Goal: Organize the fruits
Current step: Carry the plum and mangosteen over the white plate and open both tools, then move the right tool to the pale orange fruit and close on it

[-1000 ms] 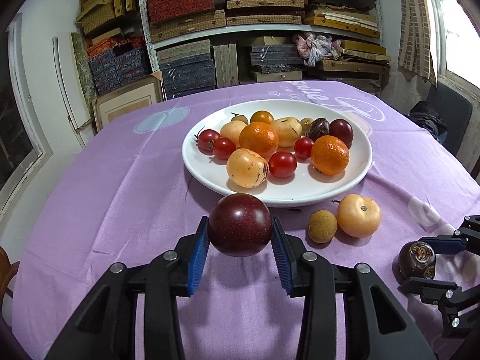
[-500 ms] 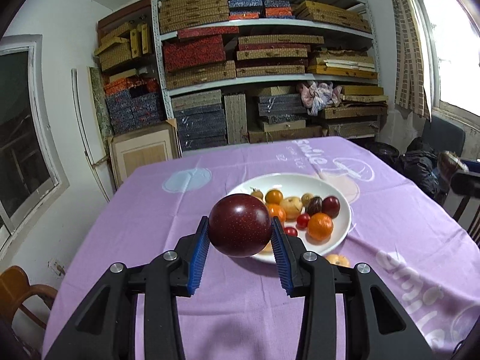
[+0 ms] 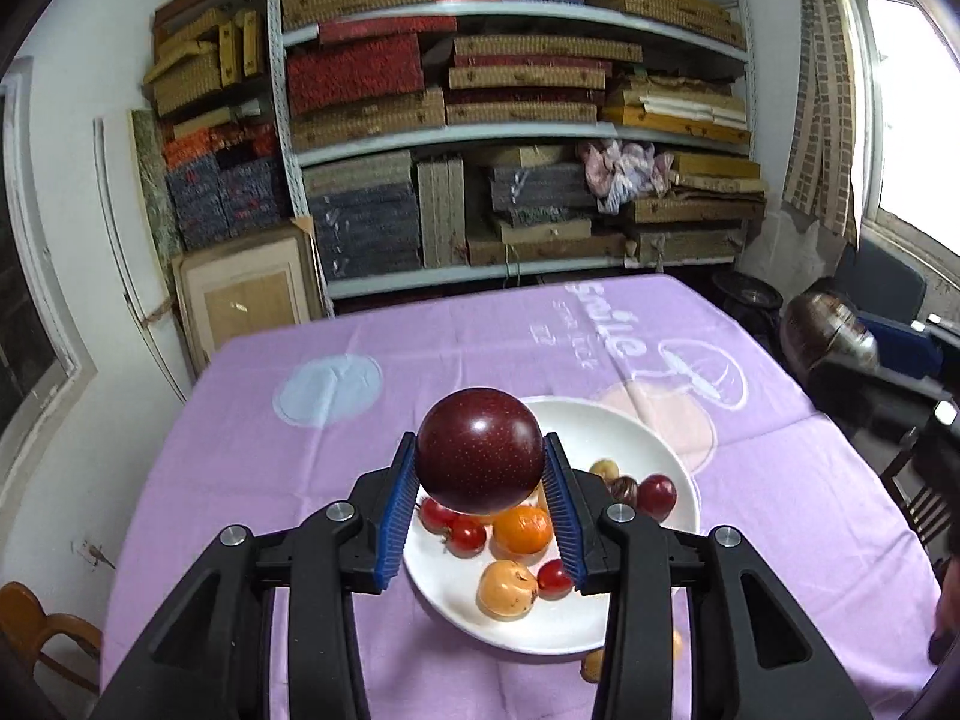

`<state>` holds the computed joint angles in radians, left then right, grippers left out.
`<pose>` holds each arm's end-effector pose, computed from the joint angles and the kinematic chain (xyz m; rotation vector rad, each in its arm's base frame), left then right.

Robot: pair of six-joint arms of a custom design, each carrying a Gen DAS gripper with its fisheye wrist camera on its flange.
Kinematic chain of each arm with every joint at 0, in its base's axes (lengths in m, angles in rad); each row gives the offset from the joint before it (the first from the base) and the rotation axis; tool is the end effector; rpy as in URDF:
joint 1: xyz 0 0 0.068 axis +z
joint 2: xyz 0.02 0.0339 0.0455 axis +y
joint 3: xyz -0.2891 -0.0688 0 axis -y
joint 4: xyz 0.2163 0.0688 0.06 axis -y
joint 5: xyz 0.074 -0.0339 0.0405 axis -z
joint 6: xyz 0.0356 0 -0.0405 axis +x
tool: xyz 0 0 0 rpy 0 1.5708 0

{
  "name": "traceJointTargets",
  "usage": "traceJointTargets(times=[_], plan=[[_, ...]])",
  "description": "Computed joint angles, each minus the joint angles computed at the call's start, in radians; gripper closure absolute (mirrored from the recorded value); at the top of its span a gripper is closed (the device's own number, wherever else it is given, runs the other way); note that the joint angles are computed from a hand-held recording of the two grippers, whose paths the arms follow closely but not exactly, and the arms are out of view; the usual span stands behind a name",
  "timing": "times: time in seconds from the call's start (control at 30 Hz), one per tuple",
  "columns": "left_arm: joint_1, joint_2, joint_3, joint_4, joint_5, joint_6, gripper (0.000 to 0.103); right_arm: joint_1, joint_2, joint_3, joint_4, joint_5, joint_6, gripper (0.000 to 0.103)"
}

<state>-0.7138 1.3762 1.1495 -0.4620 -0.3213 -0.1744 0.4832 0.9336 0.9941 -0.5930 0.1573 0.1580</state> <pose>0.2126 -0.1693 0.3385 0.4268 2.1796 -0.1251 0.1392 0.0668 0.3634 -0.2468 2.0892 0.2213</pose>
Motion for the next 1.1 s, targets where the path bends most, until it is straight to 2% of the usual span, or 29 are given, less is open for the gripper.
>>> traceJointTargets(times=[0.1,0.27,0.53,0.63,0.67,0.73,0.83,0.93,1.0,1.1], plan=[[0.067,0.151,-0.046,0.096,0.104,-0.02,0.062,-0.088,0.144,-0.155,0.176,-0.111,-0.001,0.059],[0.144,0.272,-0.074,0.197,0.169,0.001,0.067,-0.132,0.305,-0.265,0.357,-0.156,-0.014,0.059],[0.178,0.303,-0.125,0.288,0.218,0.007,0.065,-0.065,0.433,-0.332,0.502,-0.071,-0.033,0.059],[0.185,0.291,-0.135,0.291,0.229,0.004,0.058,-0.064,0.47,-0.329,0.526,-0.07,-0.049,0.059],[0.186,0.278,-0.145,0.292,0.227,0.003,0.053,-0.061,0.466,-0.334,0.533,-0.066,-0.048,0.058],[0.183,0.237,-0.173,0.295,0.213,0.004,0.044,-0.062,0.438,-0.348,0.539,-0.063,-0.049,0.048],[0.173,0.155,-0.218,0.283,0.184,0.012,0.039,-0.065,0.322,-0.368,0.494,-0.07,-0.037,0.046],[0.156,0.046,-0.282,0.266,0.154,0.011,0.034,-0.051,0.136,-0.395,0.405,-0.066,-0.025,0.041],[0.121,-0.04,-0.35,0.269,0.126,-0.002,0.023,-0.03,0.0,-0.423,0.337,-0.062,-0.01,0.028],[0.028,-0.133,-0.468,0.299,0.034,-0.034,0.011,0.073,-0.197,-0.502,0.244,0.025,0.043,0.017]])
